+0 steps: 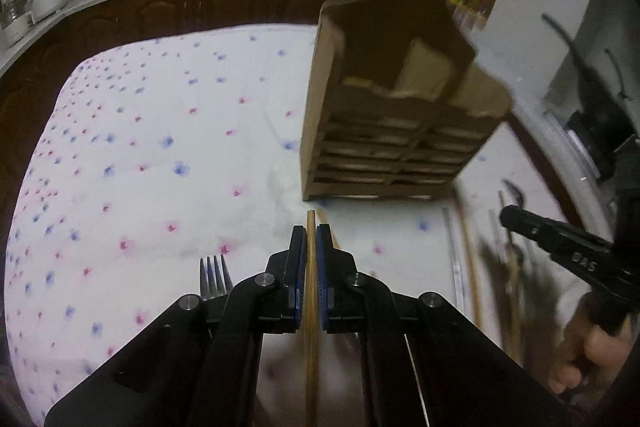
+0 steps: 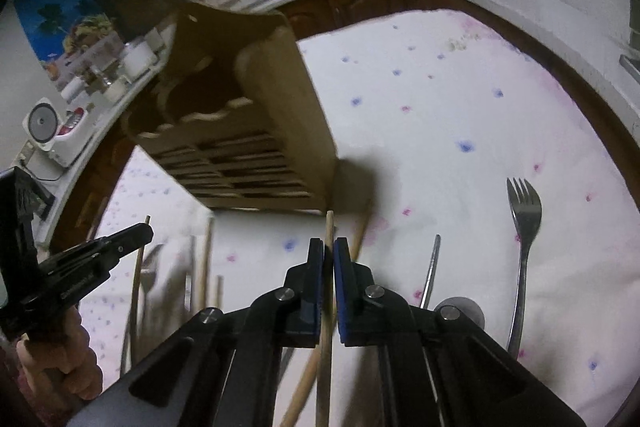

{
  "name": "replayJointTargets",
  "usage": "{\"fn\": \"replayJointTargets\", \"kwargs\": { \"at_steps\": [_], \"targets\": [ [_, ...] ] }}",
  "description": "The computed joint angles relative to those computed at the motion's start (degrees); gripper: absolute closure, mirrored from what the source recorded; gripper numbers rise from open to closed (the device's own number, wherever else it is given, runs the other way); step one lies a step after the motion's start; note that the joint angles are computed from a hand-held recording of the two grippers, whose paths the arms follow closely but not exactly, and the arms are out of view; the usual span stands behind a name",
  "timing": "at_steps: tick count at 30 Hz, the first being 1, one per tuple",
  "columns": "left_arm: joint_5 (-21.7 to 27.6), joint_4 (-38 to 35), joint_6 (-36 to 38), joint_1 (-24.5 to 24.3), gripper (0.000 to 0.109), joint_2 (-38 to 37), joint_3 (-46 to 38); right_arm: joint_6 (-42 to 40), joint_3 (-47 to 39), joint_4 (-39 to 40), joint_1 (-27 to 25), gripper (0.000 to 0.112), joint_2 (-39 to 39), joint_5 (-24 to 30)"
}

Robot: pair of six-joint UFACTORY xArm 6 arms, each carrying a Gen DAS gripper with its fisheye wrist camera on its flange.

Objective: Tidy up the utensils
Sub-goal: 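Lift the wooden chopsticks with both tools and carry them over the wooden holder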

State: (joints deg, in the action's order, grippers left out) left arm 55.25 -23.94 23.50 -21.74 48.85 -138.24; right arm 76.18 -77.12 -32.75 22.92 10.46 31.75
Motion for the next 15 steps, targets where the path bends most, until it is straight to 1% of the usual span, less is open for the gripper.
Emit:
{"fn": "replayJointTargets", "kwargs": {
  "at_steps": [1,4,5,6,10,15],
  "targets": [
    [-1.34,-1.29,0.92,0.15,0.104,-2.45,3.43,0.17,-0.05,-0.39,0.31,0.107,-0.32,0.15],
    [-2.94,-5.43,3.70,0.99,0.104,-7.06,8.96,1.23,-0.44,-2.52,1.56,0.107,-1.74,1.18],
    [-4.70,-6.18,4.49,0.58,0.104,-10.08,13.22,1.54,-0.52,-3.23,1.80,0.107,-2.19,1.40],
    [-5.61,-7.61,5.74,0.70,0.104,-12.08,15.46,2.09,-0.72,-4.08,2.23,0.107,-2.55,1.72],
    [-7.14,-12.33,9.70,1.39,0.104,-16.93,20.25,3.82,-1.23,-7.11,3.57,0.107,-4.17,2.69],
    [-10.78,-17.69,15.08,1.73,0.104,-23.42,26.76,6.37,-2.58,-12.63,5.30,0.107,-6.48,4.85]
  ]
}}
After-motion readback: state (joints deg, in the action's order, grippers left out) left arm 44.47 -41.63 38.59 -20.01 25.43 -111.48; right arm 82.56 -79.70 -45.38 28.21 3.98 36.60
